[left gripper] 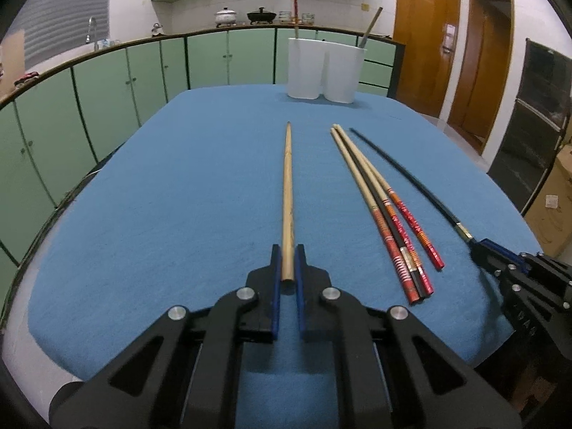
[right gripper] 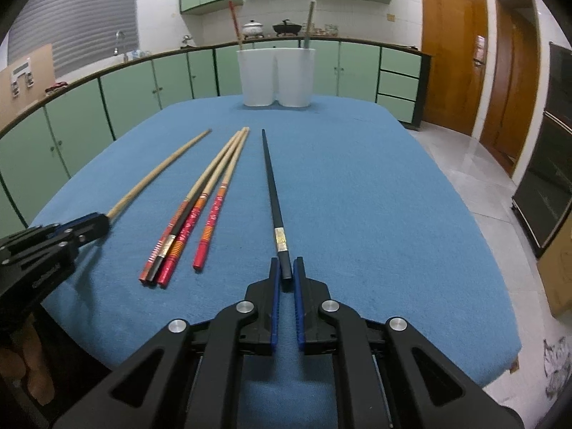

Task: Organize utensils
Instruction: 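Grasp a plain wooden chopstick with left tool while right tool holds black chopstick, then carry both chopsticks up to the white holder with both tools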

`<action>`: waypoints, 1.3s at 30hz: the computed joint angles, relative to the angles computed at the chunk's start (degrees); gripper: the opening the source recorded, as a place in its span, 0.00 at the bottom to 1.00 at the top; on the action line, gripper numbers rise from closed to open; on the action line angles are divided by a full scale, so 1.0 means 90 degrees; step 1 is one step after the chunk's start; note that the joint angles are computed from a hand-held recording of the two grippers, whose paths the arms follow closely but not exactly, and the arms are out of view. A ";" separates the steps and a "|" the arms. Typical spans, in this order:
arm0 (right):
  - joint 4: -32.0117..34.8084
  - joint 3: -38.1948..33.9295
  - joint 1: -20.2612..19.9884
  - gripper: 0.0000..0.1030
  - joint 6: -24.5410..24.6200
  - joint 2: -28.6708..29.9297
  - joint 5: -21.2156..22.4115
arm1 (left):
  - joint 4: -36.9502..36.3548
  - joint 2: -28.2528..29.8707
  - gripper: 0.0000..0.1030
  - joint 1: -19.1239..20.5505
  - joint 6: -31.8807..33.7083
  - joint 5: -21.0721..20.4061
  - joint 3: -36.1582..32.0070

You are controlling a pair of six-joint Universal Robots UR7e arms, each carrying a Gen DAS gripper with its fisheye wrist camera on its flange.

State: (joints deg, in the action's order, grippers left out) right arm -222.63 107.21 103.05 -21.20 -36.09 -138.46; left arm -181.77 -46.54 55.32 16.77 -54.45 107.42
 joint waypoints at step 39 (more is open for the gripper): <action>0.0532 -0.0236 0.0988 0.06 -0.0586 -0.1019 0.0079 | 0.0963 -0.1004 0.06 -0.0526 -0.0142 -0.0379 -0.0523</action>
